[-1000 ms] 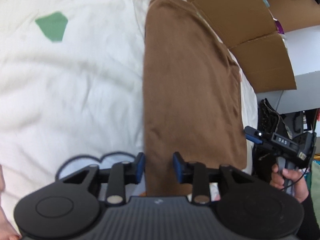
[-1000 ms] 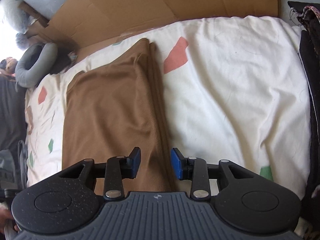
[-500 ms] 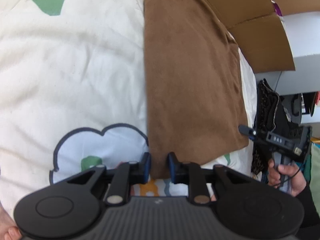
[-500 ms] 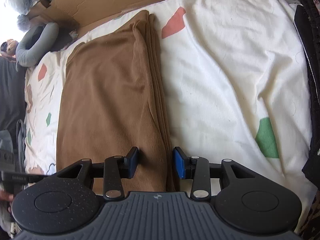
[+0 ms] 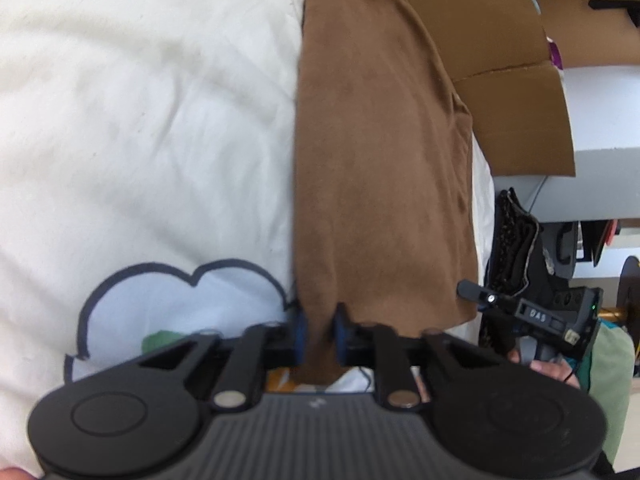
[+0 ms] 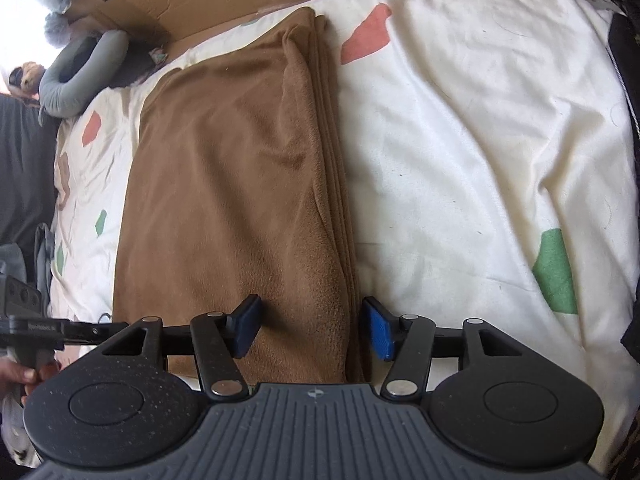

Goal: Fold clothes

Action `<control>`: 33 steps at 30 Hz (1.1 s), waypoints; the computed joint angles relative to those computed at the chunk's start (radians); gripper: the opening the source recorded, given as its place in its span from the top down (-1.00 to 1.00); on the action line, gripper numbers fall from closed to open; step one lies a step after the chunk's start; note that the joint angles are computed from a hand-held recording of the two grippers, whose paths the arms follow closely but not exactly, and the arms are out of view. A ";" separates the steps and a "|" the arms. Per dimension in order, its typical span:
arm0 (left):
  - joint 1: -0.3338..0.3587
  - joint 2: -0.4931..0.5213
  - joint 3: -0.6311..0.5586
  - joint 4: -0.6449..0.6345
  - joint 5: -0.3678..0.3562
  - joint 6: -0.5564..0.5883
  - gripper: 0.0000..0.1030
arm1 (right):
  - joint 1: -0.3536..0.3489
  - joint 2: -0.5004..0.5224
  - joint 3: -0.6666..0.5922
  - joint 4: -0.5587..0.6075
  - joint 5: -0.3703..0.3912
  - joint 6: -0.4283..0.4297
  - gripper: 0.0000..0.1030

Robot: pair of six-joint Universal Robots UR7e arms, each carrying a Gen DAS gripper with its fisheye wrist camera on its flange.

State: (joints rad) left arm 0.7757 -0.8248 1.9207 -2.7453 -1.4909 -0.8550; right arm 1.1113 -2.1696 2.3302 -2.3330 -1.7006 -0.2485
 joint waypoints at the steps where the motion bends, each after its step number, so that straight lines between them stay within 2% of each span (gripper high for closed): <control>1: -0.002 -0.004 -0.004 0.012 0.003 0.009 0.86 | 0.000 -0.005 -0.001 0.004 -0.001 0.004 -0.17; 7: -0.016 -0.024 -0.030 0.081 0.029 0.048 0.88 | -0.008 -0.016 -0.005 0.020 0.008 0.042 -0.17; 10: -0.011 -0.031 -0.024 0.091 0.033 0.051 0.87 | -0.029 -0.022 0.001 0.017 0.036 0.057 -0.17; 12: -0.010 -0.026 -0.022 0.085 0.034 0.047 0.87 | -0.048 -0.024 0.008 0.012 0.058 0.049 -0.17; 17: -0.005 -0.015 -0.028 0.077 0.025 0.044 0.88 | -0.130 -0.039 0.021 0.024 0.169 0.061 -0.17; 18: -0.005 -0.017 -0.030 0.080 0.023 0.043 0.88 | -0.143 -0.041 0.017 0.038 0.187 0.063 -0.10; 19: -0.007 -0.021 -0.031 0.083 0.022 0.040 0.88 | -0.160 -0.045 0.011 0.058 0.203 0.078 0.17; 20: -0.010 -0.025 -0.033 0.087 0.021 0.034 0.88 | -0.178 -0.049 0.004 0.080 0.219 0.094 0.57; 22: -0.015 -0.033 -0.036 0.090 0.019 0.026 0.89 | -0.220 -0.067 0.000 0.127 0.277 0.098 0.65; 26: -0.021 -0.061 -0.037 0.100 0.015 0.012 0.89 | -0.132 -0.063 -0.011 0.130 0.214 0.096 0.70; 29: -0.027 -0.085 -0.050 0.132 0.018 0.020 0.89 | -0.080 -0.061 -0.034 0.166 0.197 0.104 0.70; 33: -0.035 -0.110 -0.066 0.179 0.023 0.020 0.89 | -0.048 -0.074 -0.052 0.220 0.204 0.131 0.70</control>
